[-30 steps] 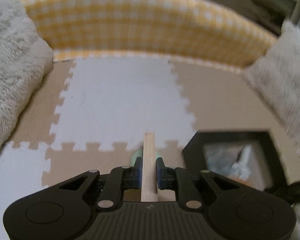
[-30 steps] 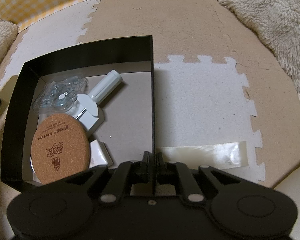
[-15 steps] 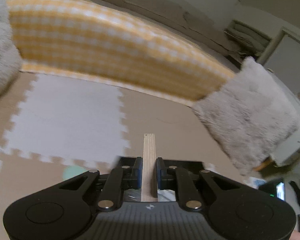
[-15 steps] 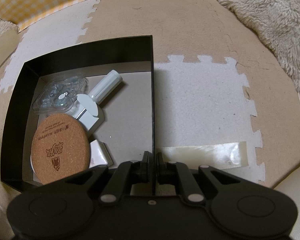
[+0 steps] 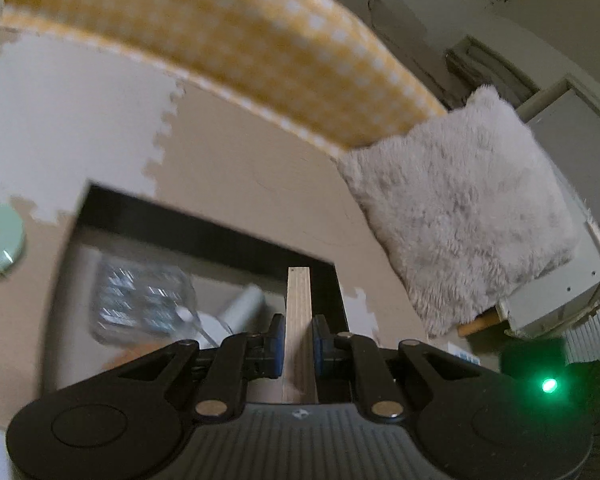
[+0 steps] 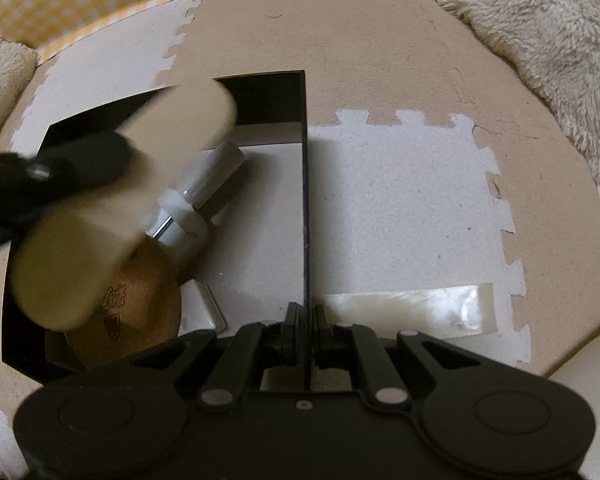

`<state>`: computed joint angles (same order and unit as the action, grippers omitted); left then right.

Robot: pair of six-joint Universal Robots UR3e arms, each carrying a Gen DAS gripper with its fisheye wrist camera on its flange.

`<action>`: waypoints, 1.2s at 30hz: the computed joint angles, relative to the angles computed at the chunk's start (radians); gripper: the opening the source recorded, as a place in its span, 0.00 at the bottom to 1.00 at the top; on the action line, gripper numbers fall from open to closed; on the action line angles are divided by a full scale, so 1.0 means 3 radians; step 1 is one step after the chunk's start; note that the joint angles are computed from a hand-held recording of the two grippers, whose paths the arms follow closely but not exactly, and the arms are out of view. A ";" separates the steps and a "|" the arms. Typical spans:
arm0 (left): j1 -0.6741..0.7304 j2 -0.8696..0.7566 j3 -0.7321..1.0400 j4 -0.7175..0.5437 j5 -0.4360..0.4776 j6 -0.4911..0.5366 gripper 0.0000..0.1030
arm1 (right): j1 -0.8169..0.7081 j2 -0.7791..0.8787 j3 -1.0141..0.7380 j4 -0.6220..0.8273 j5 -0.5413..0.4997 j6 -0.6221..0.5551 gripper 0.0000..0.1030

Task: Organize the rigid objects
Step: 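Carry the wooden stick into the black box and lower it, then open the left gripper and release the stick in the box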

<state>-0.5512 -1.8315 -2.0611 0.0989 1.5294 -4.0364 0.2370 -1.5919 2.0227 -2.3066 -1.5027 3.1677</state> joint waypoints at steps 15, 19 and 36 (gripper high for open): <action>-0.0017 0.0028 -0.0040 -0.0375 -0.0180 0.0088 0.23 | -0.0008 0.0007 -0.0003 -0.0003 0.0013 -0.0001 0.08; 0.0071 0.0259 -0.0140 -0.0628 -0.0314 0.0079 0.19 | -0.0017 -0.0007 0.0016 -0.0011 0.0024 -0.0015 0.08; 0.0109 0.0335 -0.0272 -0.0767 -0.0629 0.0371 0.10 | -0.0055 -0.0014 0.0027 -0.0007 0.0062 0.0000 0.08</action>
